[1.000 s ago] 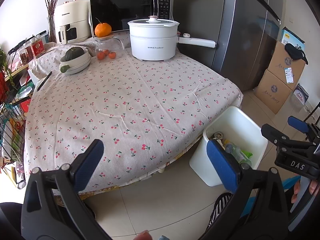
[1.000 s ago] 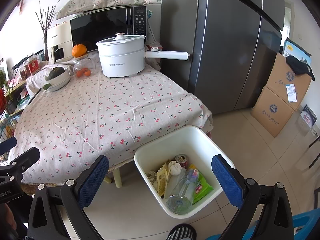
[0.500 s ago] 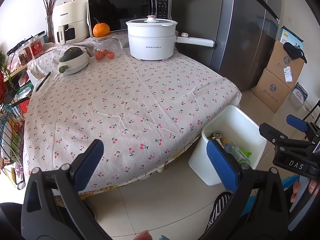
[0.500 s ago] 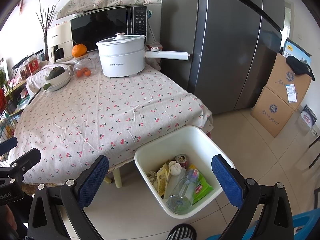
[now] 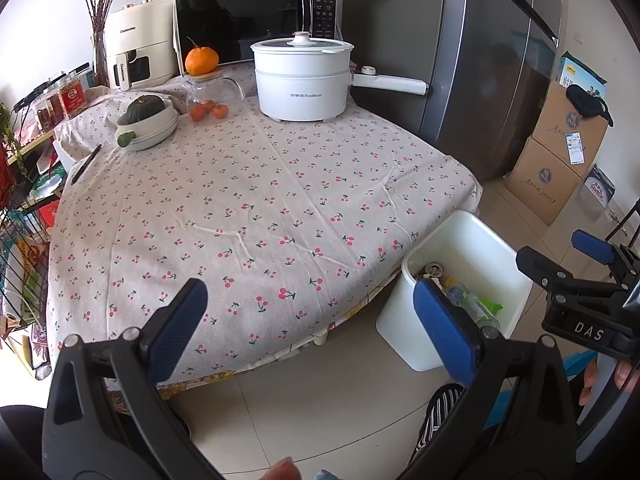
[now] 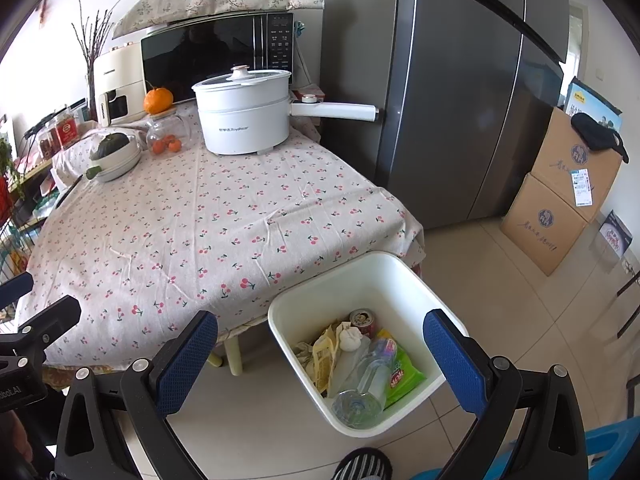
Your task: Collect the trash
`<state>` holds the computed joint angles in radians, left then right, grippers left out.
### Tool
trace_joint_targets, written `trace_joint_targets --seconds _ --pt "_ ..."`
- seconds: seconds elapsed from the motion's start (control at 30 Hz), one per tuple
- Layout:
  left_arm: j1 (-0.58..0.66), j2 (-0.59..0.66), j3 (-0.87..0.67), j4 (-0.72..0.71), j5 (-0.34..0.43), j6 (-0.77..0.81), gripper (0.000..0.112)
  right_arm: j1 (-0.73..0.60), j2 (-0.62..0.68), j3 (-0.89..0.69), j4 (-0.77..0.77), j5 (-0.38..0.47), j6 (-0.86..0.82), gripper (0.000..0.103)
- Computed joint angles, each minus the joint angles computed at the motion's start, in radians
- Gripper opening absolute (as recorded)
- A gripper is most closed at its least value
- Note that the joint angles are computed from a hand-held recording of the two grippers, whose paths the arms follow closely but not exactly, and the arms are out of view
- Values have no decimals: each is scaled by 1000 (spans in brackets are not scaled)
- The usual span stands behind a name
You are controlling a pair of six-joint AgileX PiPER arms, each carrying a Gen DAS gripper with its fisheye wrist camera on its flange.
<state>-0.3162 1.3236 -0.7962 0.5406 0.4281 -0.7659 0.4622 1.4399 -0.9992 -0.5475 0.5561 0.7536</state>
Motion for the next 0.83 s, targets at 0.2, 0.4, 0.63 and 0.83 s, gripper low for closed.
trace_joint_targets --seconds 0.2,0.4,0.63,0.83 --pt "0 0 0 1 -1 -2 102 0 1 -2 3 2 -3 103" --pt "-2 1 0 5 2 -6 102 4 1 -1 -4 3 5 103" --pt "-1 0 1 7 -2 -3 102 7 2 0 -8 5 10 103" --pt "20 7 -8 -82 -12 94 102 9 1 1 -10 3 12 103"
